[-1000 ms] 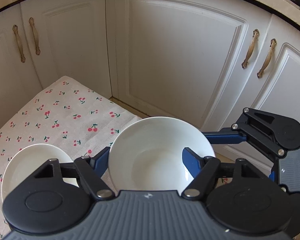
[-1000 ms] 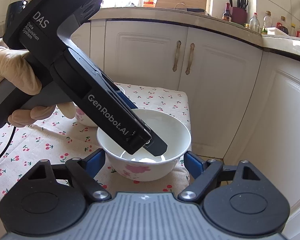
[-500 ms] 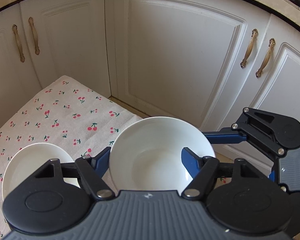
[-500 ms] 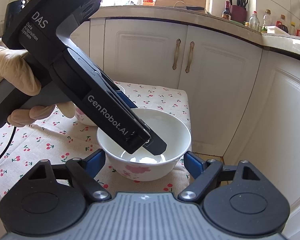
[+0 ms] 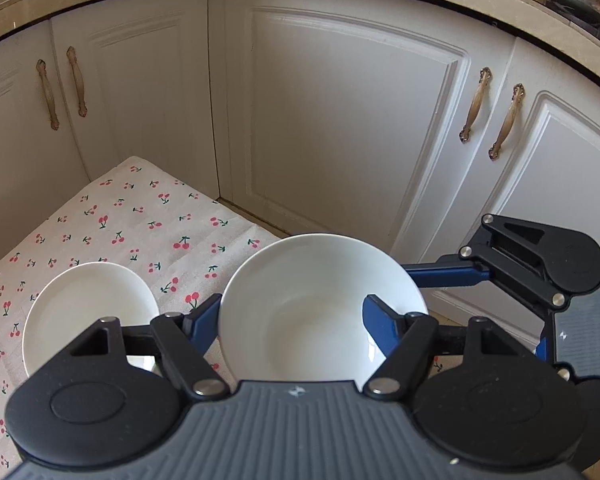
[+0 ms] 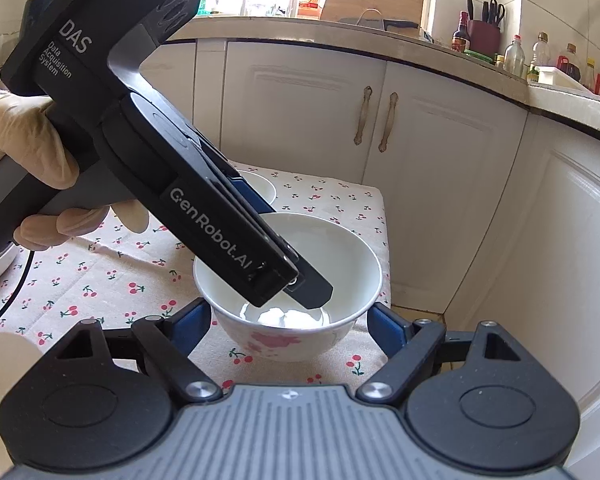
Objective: Organize plates and bowls
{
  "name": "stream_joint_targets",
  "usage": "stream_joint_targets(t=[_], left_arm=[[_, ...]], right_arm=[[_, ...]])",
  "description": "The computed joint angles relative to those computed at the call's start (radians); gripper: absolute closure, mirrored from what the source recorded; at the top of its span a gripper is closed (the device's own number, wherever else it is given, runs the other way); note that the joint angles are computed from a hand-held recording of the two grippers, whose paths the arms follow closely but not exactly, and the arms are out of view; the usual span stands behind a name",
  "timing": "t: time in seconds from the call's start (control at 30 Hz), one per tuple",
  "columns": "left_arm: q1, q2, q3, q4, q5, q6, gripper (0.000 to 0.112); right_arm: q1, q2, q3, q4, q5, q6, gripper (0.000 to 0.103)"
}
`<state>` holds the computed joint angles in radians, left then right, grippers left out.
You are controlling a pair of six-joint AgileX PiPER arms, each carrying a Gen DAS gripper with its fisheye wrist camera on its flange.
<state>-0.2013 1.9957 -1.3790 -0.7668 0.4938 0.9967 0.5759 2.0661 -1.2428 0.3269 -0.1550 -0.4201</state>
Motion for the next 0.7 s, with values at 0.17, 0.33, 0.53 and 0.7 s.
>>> stream_joint_targets(t=[0.17, 0.33, 0.53, 0.7], left_arm=[[-0.003, -0.101, 0.111, -0.044, -0.022, 0.042, 0.039], [0.006, -0.208, 0.235, -0.128, -0.038, 0.116, 0.038], [0.017, -0.317, 0.355, -0.179, -0.054, 0.171, 0.038], [0.027, -0.411, 0.448, -0.211, -0.054, 0.201, 0.038]], right_arm=[[0.036, -0.072, 0.072, 0.141, -0.012, -0.13, 0.015], [0.087, -0.132, 0.133, 0.34, -0.036, -0.323, 0.015], [0.14, -0.197, 0.195, 0.456, -0.048, -0.409, 0.015], [0.188, -0.249, 0.248, 0.542, -0.067, -0.464, 0.015]])
